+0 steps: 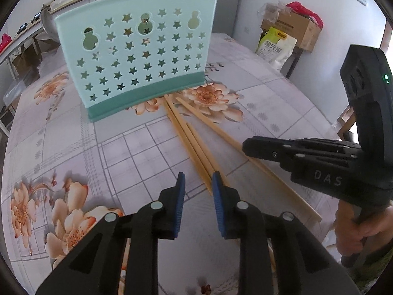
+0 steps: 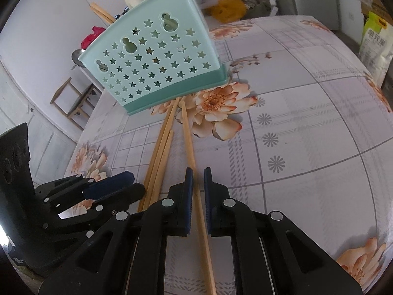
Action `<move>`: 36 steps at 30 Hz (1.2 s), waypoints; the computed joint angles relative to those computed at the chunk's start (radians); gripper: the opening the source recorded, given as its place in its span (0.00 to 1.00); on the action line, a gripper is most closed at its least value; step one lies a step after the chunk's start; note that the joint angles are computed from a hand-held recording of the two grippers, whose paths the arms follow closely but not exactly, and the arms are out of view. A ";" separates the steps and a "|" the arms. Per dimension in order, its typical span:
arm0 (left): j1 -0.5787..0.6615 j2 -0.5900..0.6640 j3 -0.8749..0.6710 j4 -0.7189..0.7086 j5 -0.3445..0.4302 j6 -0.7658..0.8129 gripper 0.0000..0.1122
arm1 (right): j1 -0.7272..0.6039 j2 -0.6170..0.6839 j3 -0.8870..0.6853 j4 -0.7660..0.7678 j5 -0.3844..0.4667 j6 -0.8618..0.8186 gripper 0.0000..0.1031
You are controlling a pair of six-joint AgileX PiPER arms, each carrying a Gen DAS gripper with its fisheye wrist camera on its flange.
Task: Organize utensils
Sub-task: 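Grasp another wooden chopstick with the left tool while the right tool approaches the chopsticks, then lift the chopstick with the left tool while the right tool grasps another chopstick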
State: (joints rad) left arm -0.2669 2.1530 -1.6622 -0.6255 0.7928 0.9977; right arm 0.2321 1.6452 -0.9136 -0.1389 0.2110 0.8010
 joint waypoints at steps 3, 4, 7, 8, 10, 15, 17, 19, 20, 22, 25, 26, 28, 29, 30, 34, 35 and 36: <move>-0.014 -0.008 0.017 0.012 -0.033 0.009 0.19 | -0.004 -0.003 0.008 0.031 -0.016 -0.027 0.07; -0.019 -0.011 0.025 0.018 -0.047 0.009 0.19 | -0.003 -0.002 0.007 0.025 -0.016 -0.020 0.07; -0.025 -0.016 0.036 0.020 -0.072 0.021 0.19 | -0.003 -0.004 0.010 0.026 -0.017 -0.020 0.07; -0.029 -0.018 0.041 0.024 -0.084 0.020 0.19 | -0.004 -0.006 0.011 0.025 -0.018 -0.020 0.07; -0.036 -0.011 0.036 0.070 -0.099 -0.014 0.18 | -0.004 -0.006 0.010 0.027 -0.017 -0.021 0.07; -0.016 -0.018 0.048 0.091 -0.127 -0.026 0.09 | 0.003 -0.007 0.002 -0.010 0.000 0.013 0.05; -0.004 -0.018 0.043 0.109 -0.117 -0.044 0.07 | 0.011 -0.005 -0.009 -0.027 0.016 0.027 0.02; 0.015 -0.024 0.041 0.137 -0.098 -0.062 0.06 | 0.020 -0.007 -0.020 -0.039 0.047 0.034 0.02; 0.028 -0.029 0.041 0.154 -0.086 -0.072 0.06 | 0.020 -0.011 -0.020 -0.019 0.056 0.014 0.02; 0.048 -0.036 0.046 0.176 -0.068 -0.085 0.06 | 0.009 -0.030 -0.005 0.069 0.073 -0.068 0.02; 0.085 -0.047 0.044 0.197 -0.024 -0.095 0.06 | -0.004 -0.069 0.023 0.136 0.106 -0.124 0.02; 0.098 -0.048 0.041 0.189 -0.003 -0.089 0.06 | -0.009 -0.076 0.030 0.164 0.111 -0.154 0.03; 0.116 -0.046 0.024 0.167 0.034 -0.076 0.07 | -0.020 -0.089 0.037 0.217 0.122 -0.216 0.07; 0.117 -0.043 0.013 0.164 0.041 -0.076 0.10 | -0.024 -0.091 0.038 0.238 0.120 -0.243 0.10; 0.116 -0.042 0.007 0.158 0.039 -0.071 0.14 | -0.029 -0.086 0.031 0.257 0.123 -0.273 0.12; 0.089 -0.009 -0.056 0.168 0.034 -0.085 0.18 | -0.020 -0.052 -0.015 0.199 0.130 -0.244 0.27; 0.081 0.008 -0.085 0.182 0.041 -0.106 0.18 | -0.016 -0.038 -0.032 0.173 0.133 -0.229 0.27; 0.070 0.035 -0.127 0.200 0.055 -0.135 0.18 | -0.013 -0.011 -0.063 0.144 0.146 -0.219 0.27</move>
State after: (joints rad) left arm -0.1966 2.1879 -1.7894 -0.4253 0.8480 0.8624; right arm 0.2192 1.6342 -0.9770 0.0053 0.3566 0.5816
